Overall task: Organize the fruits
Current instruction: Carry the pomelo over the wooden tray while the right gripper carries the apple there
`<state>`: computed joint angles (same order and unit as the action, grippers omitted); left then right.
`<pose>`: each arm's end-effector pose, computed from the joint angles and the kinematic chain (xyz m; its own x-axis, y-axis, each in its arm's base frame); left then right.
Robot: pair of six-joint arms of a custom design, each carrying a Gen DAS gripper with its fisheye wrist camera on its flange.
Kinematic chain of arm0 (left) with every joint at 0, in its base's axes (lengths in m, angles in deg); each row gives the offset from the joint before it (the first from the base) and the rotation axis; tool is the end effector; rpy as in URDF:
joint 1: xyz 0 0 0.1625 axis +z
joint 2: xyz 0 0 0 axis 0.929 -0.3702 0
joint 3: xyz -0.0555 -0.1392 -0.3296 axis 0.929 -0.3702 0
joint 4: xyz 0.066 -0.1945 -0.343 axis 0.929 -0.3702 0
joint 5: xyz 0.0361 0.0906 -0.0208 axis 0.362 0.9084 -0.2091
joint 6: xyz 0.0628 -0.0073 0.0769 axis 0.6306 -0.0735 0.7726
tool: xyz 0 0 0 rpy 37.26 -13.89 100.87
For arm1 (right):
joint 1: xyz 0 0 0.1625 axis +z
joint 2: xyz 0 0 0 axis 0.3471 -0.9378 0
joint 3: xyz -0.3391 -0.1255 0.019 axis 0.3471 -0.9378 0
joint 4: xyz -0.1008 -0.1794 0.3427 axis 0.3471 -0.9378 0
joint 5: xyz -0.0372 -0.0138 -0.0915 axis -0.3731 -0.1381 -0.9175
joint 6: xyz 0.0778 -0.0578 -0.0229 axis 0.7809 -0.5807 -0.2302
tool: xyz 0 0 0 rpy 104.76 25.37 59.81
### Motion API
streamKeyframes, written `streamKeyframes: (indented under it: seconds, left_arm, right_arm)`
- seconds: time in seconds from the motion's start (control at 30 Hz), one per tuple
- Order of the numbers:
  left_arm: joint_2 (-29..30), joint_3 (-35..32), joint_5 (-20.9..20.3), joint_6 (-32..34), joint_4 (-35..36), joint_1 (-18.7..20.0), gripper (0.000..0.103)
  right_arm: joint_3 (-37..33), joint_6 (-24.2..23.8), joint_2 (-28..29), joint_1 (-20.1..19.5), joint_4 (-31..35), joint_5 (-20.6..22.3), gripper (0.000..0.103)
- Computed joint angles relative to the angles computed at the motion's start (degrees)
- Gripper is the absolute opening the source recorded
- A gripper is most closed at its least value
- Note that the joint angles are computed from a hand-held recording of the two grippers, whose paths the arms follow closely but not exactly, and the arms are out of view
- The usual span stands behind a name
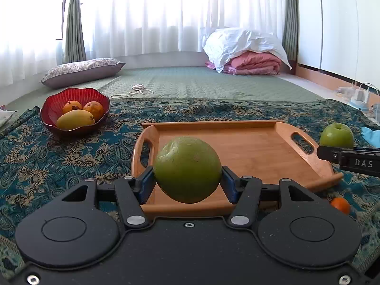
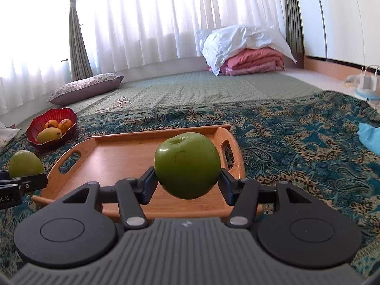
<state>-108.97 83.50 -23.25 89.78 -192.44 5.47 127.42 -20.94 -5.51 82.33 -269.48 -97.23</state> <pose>-0.0410 -0.7063 0.1833 -0.6207 0.4717 -0.6262 0.7833 0.4076 -0.4694 0.2074 -0.6238 -0.0111 -0.7506 0.3646 0.5511 -0.4308 0.3624 -0.8265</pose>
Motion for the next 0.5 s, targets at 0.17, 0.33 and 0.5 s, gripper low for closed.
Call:
streamKeyframes:
  seconds: [0.17, 0.33, 0.5]
  left_arm:
    - [4.0, -6.1, 1.09, -1.0, 3.6, 0.21, 0.056]
    - [7.52, -11.23, 2.48, -1.36, 6.79, 0.35, 0.056]
    - [10.04, -14.36, 3.33, -1.05, 8.03, 0.42, 0.056]
  right_arm:
    - [-1.12, 2.05, -0.41, -1.3, 4.35, 0.37, 0.059]
    - [-2.27, 5.15, -0.25, -2.41, 8.63, 0.8, 0.059]
    - [-3.57, 5.8, 0.34, -2.85, 10.81, 0.81, 0.059]
